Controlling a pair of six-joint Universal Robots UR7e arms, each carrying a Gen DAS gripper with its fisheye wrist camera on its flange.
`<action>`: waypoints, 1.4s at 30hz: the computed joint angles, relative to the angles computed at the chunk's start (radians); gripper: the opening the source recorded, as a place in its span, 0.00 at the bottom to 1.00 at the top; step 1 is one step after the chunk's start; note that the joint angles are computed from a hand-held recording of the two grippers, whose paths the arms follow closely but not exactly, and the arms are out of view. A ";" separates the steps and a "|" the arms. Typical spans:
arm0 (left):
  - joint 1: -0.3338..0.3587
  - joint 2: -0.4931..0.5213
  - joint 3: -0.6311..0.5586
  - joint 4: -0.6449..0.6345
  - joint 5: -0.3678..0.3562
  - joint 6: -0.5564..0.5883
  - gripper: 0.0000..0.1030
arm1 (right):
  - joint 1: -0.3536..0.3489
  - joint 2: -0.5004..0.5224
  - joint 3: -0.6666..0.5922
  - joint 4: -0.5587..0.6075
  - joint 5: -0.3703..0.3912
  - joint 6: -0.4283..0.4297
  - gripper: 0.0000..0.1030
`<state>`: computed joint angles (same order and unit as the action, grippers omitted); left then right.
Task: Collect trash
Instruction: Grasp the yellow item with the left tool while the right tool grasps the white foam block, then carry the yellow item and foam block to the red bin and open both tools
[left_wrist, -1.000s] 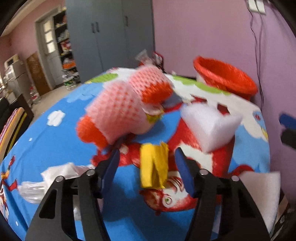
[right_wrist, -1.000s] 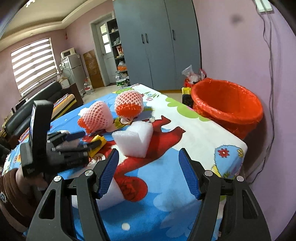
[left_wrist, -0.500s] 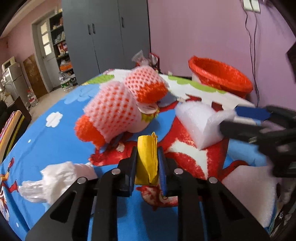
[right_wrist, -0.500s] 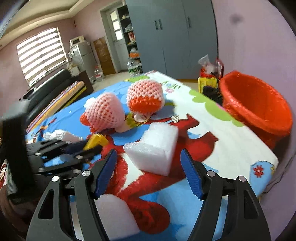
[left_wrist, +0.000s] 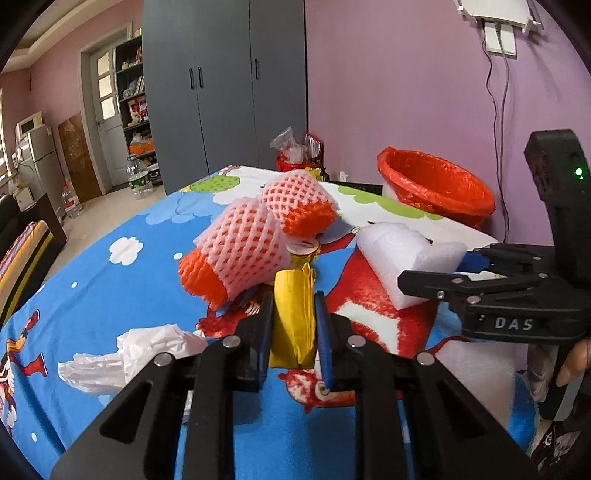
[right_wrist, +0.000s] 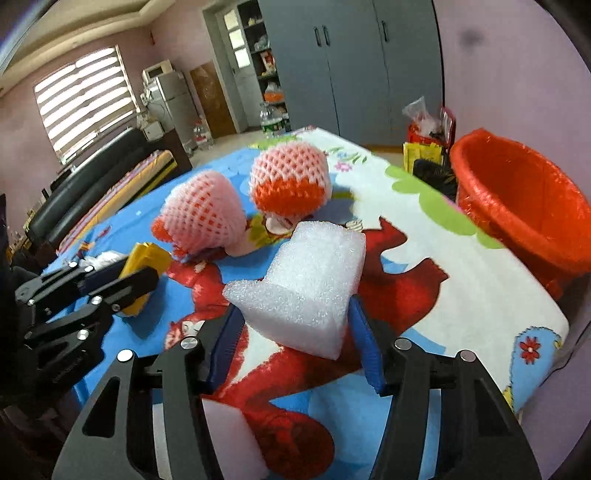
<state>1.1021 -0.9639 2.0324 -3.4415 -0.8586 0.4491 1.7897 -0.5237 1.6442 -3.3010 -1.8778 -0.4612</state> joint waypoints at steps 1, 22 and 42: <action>-0.008 -0.002 0.005 -0.007 0.002 0.001 0.20 | 0.001 -0.008 0.010 -0.011 0.001 0.001 0.52; -0.175 -0.025 0.102 -0.127 0.047 0.000 0.21 | 0.027 -0.158 0.267 -0.369 0.015 -0.089 0.52; -0.241 0.087 -0.047 -0.057 -0.052 0.046 0.21 | -0.052 -0.267 0.343 -0.502 0.042 -0.137 0.52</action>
<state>0.8608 -0.8774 1.9854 -3.4987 -0.9110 0.4947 1.7378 -0.7906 1.9877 -3.8030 -1.8358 -0.5981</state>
